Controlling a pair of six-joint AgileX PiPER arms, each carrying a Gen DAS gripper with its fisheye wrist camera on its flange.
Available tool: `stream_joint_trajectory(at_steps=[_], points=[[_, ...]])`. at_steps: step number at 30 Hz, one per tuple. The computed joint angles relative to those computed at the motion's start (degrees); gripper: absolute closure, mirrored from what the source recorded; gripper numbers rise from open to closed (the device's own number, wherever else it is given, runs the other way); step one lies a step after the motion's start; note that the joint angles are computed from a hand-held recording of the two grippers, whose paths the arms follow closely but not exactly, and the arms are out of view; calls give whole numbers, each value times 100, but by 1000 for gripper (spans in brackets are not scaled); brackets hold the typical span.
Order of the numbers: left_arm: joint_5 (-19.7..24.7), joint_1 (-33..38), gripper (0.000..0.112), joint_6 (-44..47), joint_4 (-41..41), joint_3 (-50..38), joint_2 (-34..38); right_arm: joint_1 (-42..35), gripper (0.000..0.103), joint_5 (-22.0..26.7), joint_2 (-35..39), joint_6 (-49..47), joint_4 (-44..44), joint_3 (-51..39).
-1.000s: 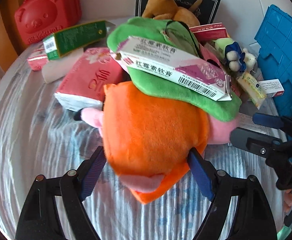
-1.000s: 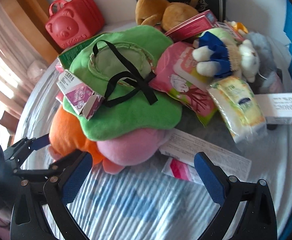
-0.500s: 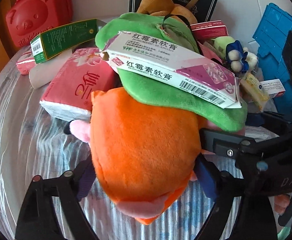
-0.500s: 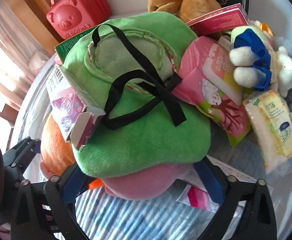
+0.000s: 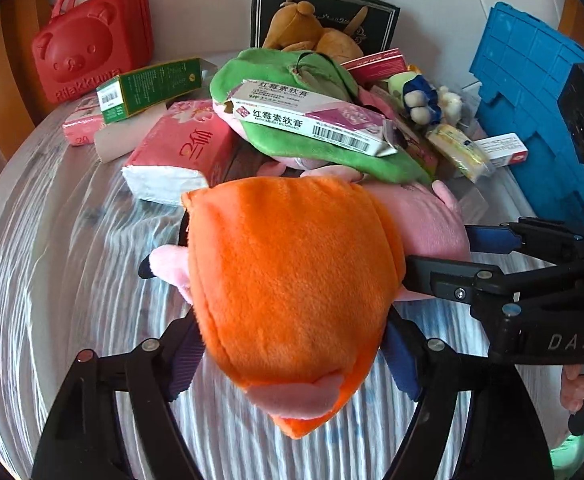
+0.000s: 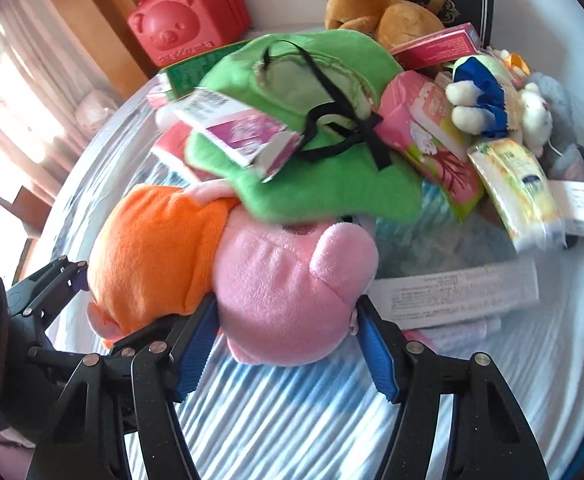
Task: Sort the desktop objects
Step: 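Lift the pig plush with both tools and carry it over the crate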
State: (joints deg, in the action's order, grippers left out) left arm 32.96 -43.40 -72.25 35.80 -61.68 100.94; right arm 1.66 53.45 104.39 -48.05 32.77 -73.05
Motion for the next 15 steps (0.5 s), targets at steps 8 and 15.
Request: stream_joint_trajectory(at_steps=[8, 15], points=[[906, -901, 35, -1019, 1050, -157, -609, -653, 38, 387, -1251, -781, 594, 675], [1757, -1509, 35, -1037, 1706, -842, -917, -1069, 38, 704, -2158, -1081, 1094, 548]])
